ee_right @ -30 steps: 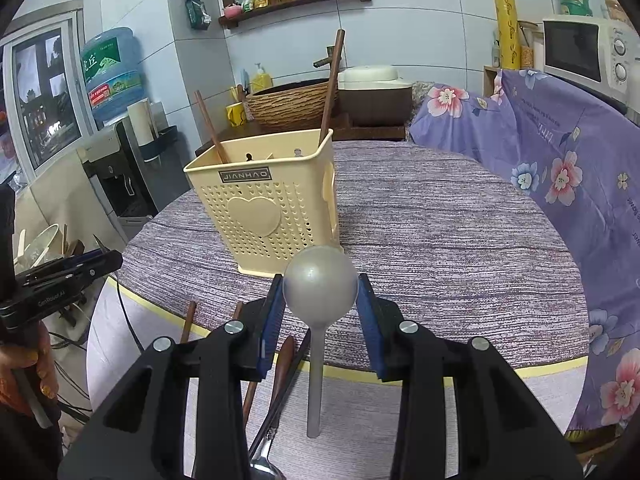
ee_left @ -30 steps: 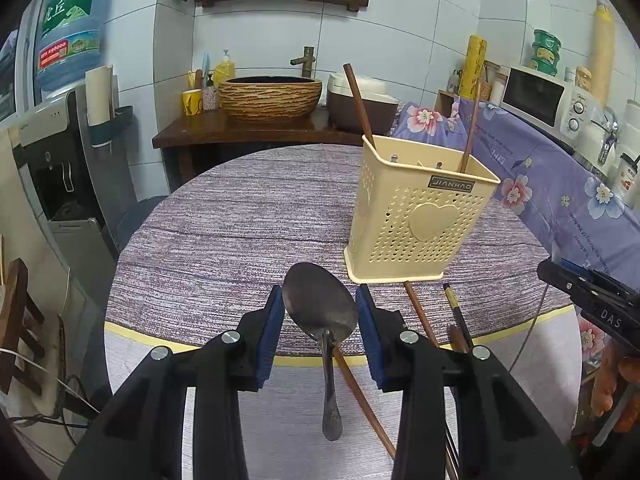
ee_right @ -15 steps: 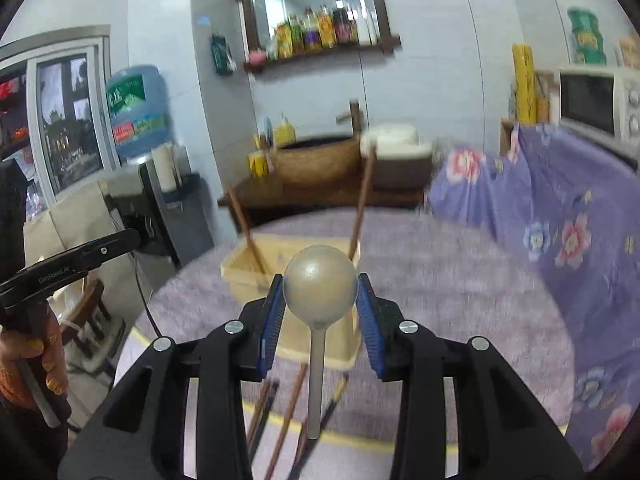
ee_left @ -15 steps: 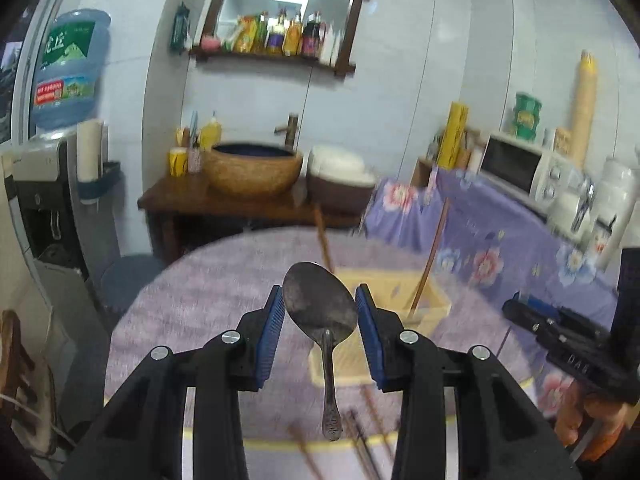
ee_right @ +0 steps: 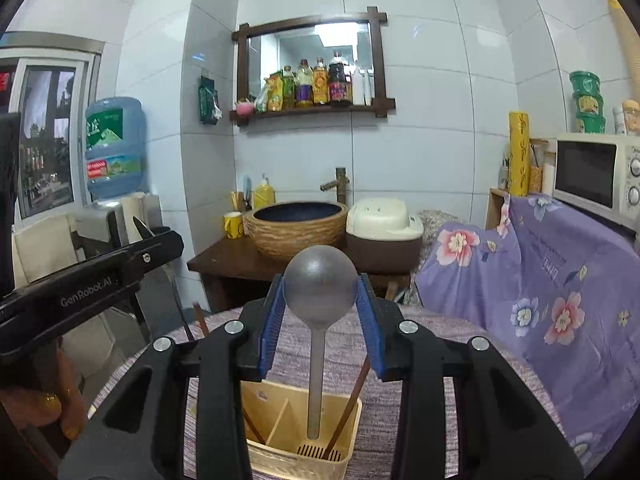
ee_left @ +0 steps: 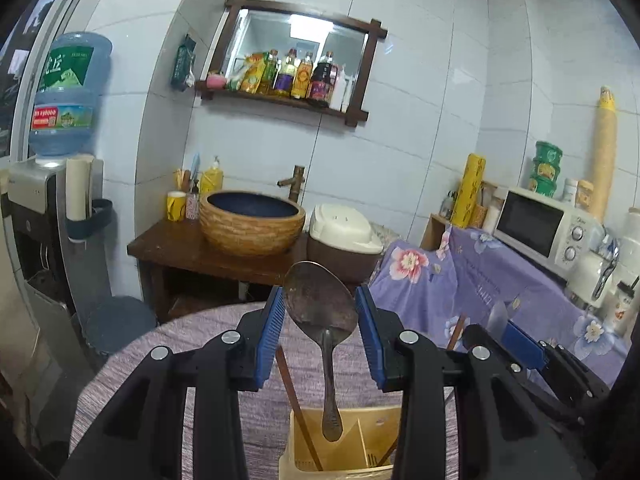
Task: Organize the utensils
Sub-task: 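Lower both spoons into the holder and open both tools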
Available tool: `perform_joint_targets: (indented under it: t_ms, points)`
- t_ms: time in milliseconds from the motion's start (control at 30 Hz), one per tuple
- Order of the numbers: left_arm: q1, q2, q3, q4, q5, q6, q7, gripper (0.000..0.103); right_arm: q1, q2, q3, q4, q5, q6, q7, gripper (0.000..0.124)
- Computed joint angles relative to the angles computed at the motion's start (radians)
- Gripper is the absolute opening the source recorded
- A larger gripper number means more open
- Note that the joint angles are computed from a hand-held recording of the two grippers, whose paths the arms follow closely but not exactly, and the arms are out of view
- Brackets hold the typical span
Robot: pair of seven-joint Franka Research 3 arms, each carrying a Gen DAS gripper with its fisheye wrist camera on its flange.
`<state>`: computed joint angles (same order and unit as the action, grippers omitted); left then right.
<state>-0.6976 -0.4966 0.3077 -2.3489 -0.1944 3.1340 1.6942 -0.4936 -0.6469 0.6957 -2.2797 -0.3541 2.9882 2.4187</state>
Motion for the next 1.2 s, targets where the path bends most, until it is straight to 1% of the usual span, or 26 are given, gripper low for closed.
perform_joint_targets:
  t_ms: [67, 167, 233, 333, 433, 500, 533, 600, 700, 767, 833, 867, 933, 1000, 1033, 1133, 1200]
  points:
    - [0.004, 0.008, -0.007, -0.039, 0.006, 0.029, 0.002, 0.037, -0.004, 0.002, 0.013, -0.031, 0.000, 0.010, 0.014, 0.037]
    - [-0.018, 0.002, 0.014, -0.091, 0.028, 0.053, 0.002, 0.037, -0.016, -0.010, 0.043, -0.082, -0.003, 0.025, 0.033, 0.037]
    - [-0.044, -0.005, 0.043, -0.108, 0.039, 0.047, -0.001, 0.037, -0.026, -0.020, 0.062, -0.112, -0.002, 0.031, 0.041, 0.037]
    - [-0.062, -0.013, 0.064, -0.139, 0.052, 0.043, 0.001, 0.037, -0.020, -0.012, 0.073, -0.141, 0.005, 0.034, 0.037, 0.037]
    - [-0.047, -0.006, 0.053, -0.154, 0.073, 0.035, 0.005, 0.037, -0.033, -0.020, 0.092, -0.165, 0.003, 0.046, 0.042, 0.037]
    - [-0.060, -0.004, 0.065, -0.156, 0.070, 0.021, 0.015, 0.037, -0.044, -0.031, 0.104, -0.175, 0.005, 0.049, 0.039, 0.036]
    - [-0.068, -0.003, 0.073, -0.155, 0.064, 0.014, 0.021, 0.037, -0.039, -0.027, 0.104, -0.177, 0.009, 0.048, 0.034, 0.036]
    - [-0.057, 0.002, 0.062, -0.155, 0.055, 0.011, 0.027, 0.037, -0.046, -0.035, 0.111, -0.182, 0.011, 0.055, 0.030, 0.036]
    - [-0.058, 0.000, 0.060, -0.151, 0.040, -0.005, 0.043, 0.037, -0.042, -0.034, 0.107, -0.185, 0.027, 0.060, 0.022, 0.037]
    - [-0.061, -0.010, 0.063, -0.151, 0.023, -0.015, 0.059, 0.038, -0.029, -0.035, 0.096, -0.191, 0.038, 0.064, 0.013, 0.044]
    - [-0.058, -0.033, 0.060, -0.157, 0.009, -0.027, 0.074, 0.038, -0.016, -0.051, 0.088, -0.201, 0.051, 0.065, 0.009, 0.049]
    - [-0.056, -0.051, 0.058, -0.164, 0.004, -0.034, 0.083, 0.040, -0.007, -0.061, 0.082, -0.207, 0.058, 0.063, 0.006, 0.050]
    - [-0.039, -0.087, 0.045, -0.185, -0.003, -0.044, 0.092, 0.047, 0.023, -0.088, 0.064, -0.224, 0.070, 0.050, -0.005, 0.051]
    - [-0.013, -0.131, 0.029, -0.212, -0.002, -0.070, 0.099, 0.056, 0.072, -0.113, 0.036, -0.242, 0.080, 0.017, -0.025, 0.051]
    - [0.000, -0.153, 0.021, -0.228, 0.000, -0.088, 0.105, 0.058, 0.100, -0.121, 0.020, -0.250, 0.084, -0.004, -0.036, 0.051]
    - [0.091, -0.218, -0.038, -0.290, 0.017, -0.151, 0.103, 0.060, 0.203, -0.150, -0.037, -0.282, 0.102, -0.092, -0.051, 0.051]
    - [0.131, -0.261, -0.054, -0.336, 0.021, -0.194, 0.111, 0.060, 0.286, -0.158, -0.084, -0.311, 0.117, -0.145, -0.056, 0.051]
